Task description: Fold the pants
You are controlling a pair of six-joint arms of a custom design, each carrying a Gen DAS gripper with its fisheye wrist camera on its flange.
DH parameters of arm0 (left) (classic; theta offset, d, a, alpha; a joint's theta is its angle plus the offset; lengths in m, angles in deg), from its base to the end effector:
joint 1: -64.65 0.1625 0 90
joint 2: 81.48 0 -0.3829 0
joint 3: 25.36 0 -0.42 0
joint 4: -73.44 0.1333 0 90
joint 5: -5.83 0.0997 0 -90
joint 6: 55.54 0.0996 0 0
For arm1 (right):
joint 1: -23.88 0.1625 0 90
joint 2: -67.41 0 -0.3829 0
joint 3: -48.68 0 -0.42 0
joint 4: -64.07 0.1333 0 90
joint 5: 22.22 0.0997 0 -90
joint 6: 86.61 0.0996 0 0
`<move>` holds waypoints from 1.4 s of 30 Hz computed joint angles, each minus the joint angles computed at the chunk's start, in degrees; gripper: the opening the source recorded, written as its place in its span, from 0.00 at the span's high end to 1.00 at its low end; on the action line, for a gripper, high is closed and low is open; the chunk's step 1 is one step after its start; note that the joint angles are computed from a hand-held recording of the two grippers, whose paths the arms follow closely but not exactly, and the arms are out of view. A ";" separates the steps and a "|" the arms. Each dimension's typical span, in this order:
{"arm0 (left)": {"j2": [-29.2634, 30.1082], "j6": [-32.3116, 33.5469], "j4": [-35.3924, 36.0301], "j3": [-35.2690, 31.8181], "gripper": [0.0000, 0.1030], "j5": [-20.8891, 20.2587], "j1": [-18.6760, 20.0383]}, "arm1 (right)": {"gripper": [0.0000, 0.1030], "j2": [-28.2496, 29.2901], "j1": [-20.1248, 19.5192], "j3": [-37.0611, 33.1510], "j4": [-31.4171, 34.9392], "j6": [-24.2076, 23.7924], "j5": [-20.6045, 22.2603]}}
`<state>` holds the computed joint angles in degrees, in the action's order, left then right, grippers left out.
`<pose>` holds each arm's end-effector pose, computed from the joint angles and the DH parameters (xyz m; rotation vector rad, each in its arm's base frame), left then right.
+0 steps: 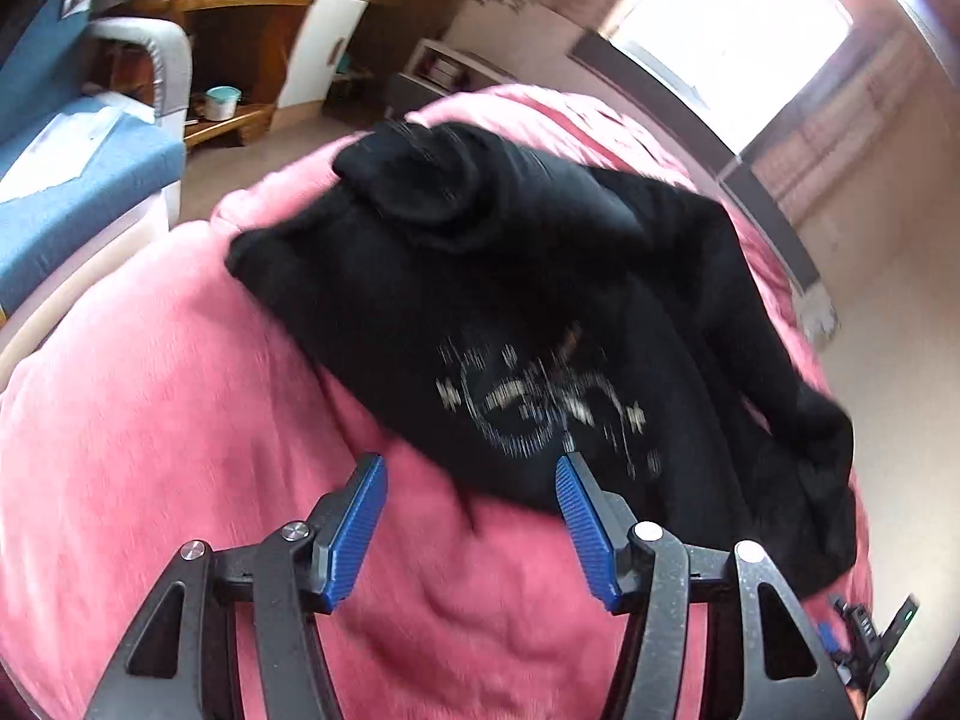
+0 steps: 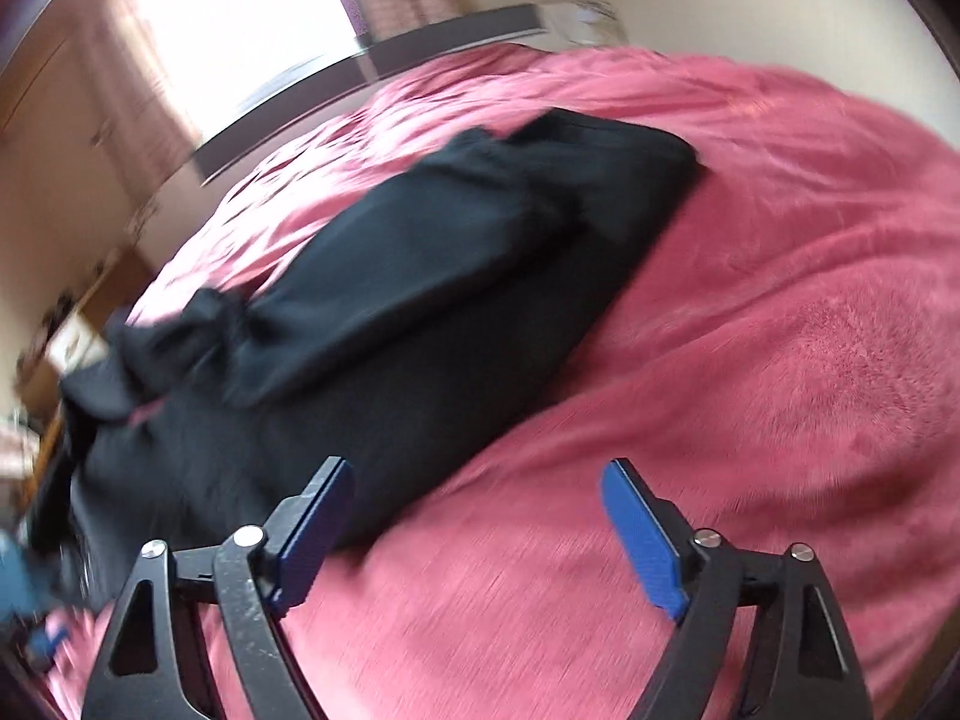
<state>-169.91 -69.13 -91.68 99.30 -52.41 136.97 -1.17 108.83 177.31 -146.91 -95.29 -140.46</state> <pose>0.0312 -0.5138 0.2937 -0.1674 2.5958 -1.0783 0.0441 -0.4804 0.1995 -0.2621 -2.2649 1.2494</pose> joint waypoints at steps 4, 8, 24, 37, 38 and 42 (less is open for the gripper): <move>1.98 1.68 -2.58 -1.62 0.43 2.84 0.81 | 0.32 -1.52 -3.93 -1.50 3.63 7.12 5.93; 5.17 1.93 -7.94 -3.21 0.43 3.97 2.78 | 0.32 -0.42 -5.80 -3.08 2.85 9.83 9.56; 13.73 8.52 -14.59 -7.63 0.36 4.21 4.91 | 0.71 6.34 -11.87 -4.61 -7.98 6.15 25.79; 8.28 4.08 -7.93 -8.72 0.94 -3.46 5.50 | 0.92 3.09 -10.23 -2.75 -8.28 10.33 27.50; 7.04 4.13 -8.76 -8.11 0.94 -4.70 5.23 | 0.92 2.31 -9.50 -2.37 -8.56 10.77 27.41; 0.79 6.05 -11.28 -5.16 0.94 -8.02 3.12 | 0.93 -0.09 -5.69 -1.41 -8.03 8.60 24.37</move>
<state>-169.12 -63.08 -102.96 94.13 -60.43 140.08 -1.26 103.14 175.90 -154.94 -86.69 -116.09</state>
